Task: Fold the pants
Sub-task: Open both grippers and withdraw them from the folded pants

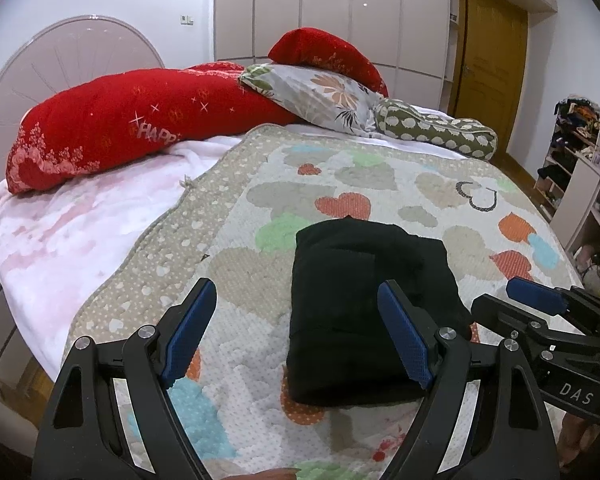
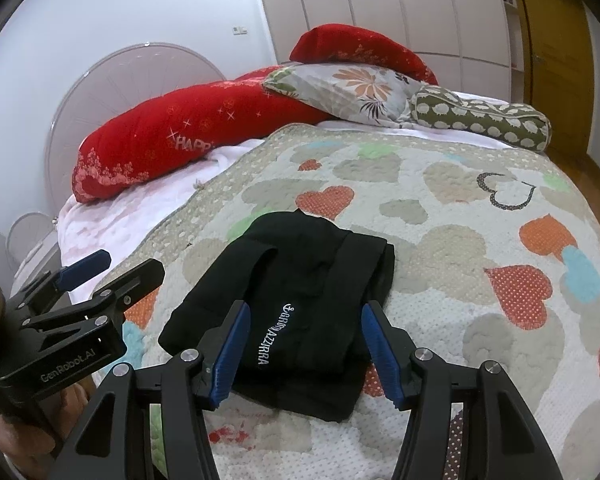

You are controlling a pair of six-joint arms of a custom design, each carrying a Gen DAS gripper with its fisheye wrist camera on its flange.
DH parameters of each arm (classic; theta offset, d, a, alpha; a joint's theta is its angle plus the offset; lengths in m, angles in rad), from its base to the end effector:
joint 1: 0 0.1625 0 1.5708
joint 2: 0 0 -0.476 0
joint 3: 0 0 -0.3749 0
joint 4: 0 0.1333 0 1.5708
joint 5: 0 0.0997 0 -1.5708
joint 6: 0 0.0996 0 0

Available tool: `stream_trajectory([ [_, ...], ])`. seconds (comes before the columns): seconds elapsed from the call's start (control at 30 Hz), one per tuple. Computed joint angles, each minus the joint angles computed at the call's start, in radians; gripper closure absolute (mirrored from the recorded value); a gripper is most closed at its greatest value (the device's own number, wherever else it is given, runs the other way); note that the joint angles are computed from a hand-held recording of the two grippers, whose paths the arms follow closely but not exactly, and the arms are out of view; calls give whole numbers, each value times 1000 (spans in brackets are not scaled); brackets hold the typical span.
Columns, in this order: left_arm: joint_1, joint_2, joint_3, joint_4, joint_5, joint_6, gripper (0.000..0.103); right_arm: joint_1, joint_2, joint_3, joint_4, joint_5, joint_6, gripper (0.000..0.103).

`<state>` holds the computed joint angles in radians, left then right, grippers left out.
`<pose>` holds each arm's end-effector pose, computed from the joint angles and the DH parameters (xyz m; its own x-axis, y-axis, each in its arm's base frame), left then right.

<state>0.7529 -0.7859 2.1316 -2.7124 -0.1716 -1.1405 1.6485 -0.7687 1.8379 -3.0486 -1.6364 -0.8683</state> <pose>-0.2170 -0.5205 0.0969 -0.6373 -0.4996 -0.5867 0.3244 0.5167 -0.7924 0.1771 -0.6416 0.1131 -0.5897 -0.7316 0.3421 -0.8069 0.5518 -0.2108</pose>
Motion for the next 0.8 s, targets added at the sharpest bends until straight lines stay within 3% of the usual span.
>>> stream_trajectory([
  [0.8,23,44,-35,-119,-35,143,20,-12,20,-30,39,-27,17,45],
])
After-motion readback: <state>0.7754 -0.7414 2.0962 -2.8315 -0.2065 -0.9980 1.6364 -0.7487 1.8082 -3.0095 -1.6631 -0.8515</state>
